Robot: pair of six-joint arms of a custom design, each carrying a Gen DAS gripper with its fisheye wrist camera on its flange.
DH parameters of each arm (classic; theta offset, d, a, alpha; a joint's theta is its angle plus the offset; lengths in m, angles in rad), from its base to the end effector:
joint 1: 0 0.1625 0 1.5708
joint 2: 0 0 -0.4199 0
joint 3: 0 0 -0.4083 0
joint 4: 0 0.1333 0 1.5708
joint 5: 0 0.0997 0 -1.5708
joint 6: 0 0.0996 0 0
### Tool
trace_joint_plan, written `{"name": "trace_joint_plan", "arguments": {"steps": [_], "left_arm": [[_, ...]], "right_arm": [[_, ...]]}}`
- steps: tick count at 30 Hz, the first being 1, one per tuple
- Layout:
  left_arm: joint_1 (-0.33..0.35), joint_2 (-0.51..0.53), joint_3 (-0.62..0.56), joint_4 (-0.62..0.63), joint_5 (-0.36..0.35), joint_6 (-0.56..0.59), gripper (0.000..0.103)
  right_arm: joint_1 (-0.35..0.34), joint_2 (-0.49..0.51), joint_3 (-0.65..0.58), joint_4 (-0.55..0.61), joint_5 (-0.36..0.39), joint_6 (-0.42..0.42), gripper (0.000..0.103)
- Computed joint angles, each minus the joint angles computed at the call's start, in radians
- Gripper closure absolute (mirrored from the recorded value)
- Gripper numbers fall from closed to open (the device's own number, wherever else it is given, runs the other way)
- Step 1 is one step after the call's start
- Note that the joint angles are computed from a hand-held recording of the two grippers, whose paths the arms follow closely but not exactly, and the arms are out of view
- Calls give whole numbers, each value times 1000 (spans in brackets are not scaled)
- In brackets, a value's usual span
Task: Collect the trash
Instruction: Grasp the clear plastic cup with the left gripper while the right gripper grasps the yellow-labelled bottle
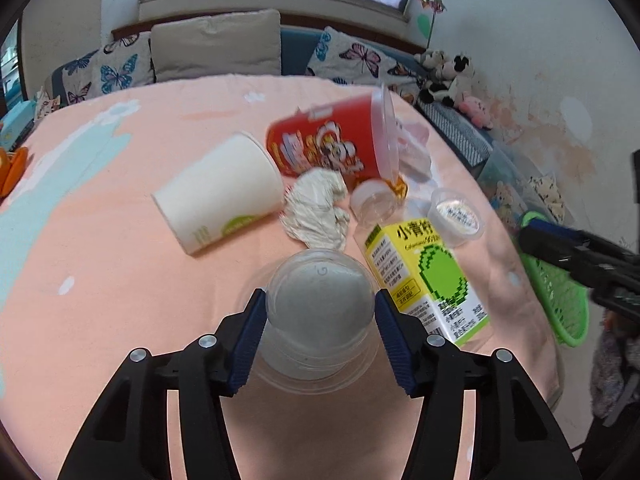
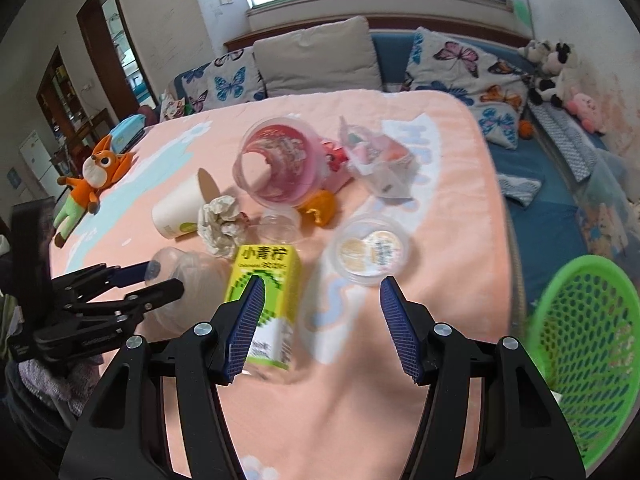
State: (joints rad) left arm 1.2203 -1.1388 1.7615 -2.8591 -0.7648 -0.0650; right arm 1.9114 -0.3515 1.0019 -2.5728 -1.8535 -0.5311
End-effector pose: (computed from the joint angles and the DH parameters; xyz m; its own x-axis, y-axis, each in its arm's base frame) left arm -0.0231 -0.6607 0.3130 -0.8191 -0.2283 -0.5262 0.2173 0.7254 -0.6531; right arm 0.3820 -0.7619 0.0044 -0.6493 -0.6467 0.4002 -0.7451 0.6464 -0.1643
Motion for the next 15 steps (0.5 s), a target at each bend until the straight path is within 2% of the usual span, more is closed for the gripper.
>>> {"name": "trace_joint_plan", "arguments": {"steps": [7, 15], "left_arm": [[-21, -49, 37, -64, 38, 33, 49], [-13, -73, 51, -77, 41, 40, 49]], "right_arm": [[17, 117, -179, 152, -1, 23, 42], [27, 283, -459, 358, -27, 78, 42]]}}
